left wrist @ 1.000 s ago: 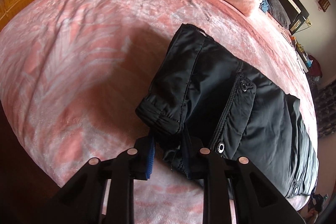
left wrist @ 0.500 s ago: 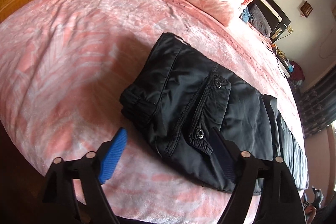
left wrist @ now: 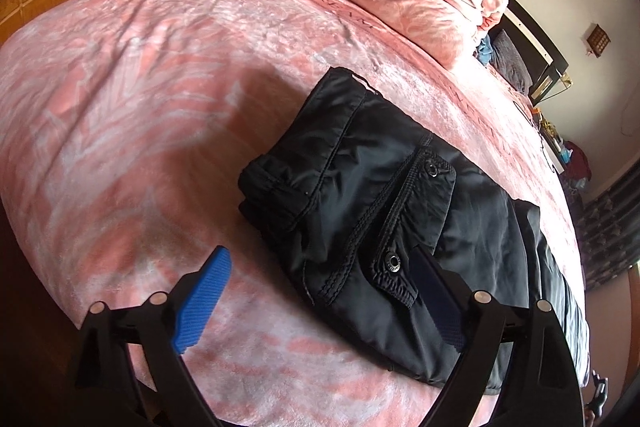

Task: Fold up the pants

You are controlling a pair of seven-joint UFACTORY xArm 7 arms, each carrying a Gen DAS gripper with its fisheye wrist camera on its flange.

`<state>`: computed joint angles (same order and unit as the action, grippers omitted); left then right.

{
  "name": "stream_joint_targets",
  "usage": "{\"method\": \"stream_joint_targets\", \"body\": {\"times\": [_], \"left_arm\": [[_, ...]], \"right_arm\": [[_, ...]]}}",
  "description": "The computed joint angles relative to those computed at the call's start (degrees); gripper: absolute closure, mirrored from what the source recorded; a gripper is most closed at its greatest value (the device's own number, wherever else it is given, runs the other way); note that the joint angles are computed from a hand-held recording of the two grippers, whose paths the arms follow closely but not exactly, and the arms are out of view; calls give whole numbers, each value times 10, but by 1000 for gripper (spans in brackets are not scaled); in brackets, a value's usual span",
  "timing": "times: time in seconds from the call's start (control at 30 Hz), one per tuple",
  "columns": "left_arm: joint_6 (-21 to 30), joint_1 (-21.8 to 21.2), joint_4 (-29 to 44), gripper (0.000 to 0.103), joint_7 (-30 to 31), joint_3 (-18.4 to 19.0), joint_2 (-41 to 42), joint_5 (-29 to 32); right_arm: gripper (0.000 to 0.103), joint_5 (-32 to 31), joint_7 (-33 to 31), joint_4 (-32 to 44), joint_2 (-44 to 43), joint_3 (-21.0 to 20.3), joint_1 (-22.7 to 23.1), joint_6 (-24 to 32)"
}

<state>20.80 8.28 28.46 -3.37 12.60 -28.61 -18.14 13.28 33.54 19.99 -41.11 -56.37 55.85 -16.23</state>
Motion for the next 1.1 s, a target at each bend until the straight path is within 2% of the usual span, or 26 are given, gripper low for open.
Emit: {"method": "stream_joint_targets", "body": {"times": [0.07,0.13,0.2,0.27,0.43,0.5,0.57,0.63,0.67,0.77,0.9,1.1], "left_arm": [[1,-2,1,12,3,2,3,-2],[-3,-2,-1,12,3,3,0,-6],[-5,-3,-4,12,1,4,-3,-9],[0,-1,-2,12,-3,1,1,-8],[15,8,11,12,-12,-17,14,16],[20,11,13,12,-17,-19,17,20],[27,15,15,12,-25,-21,21,25],[28,19,15,12,-33,-22,22,27],[29,20,15,12,-35,-24,22,30],[28,23,14,12,-39,-28,23,39],[28,22,13,12,-40,-28,22,45],[24,14,6,12,-29,-14,15,33]], "right_arm": [[32,-15,-9,7,-25,-47,50,-38],[32,-32,-18,1,-53,-66,73,-60],[33,-36,-23,-7,-58,-66,75,-65],[40,-29,-19,-9,-41,-67,76,-67],[36,-33,-14,22,-4,-79,101,-60],[38,-33,-13,29,11,-80,104,-50],[49,-30,-12,40,22,-84,109,-37],[76,-22,-11,47,35,-86,111,-21],[78,-18,-11,45,36,-83,108,-18],[85,-7,-6,43,52,-44,74,-7],[87,3,13,60,87,43,2,31],[88,22,18,116,139,223,-152,114]]}}
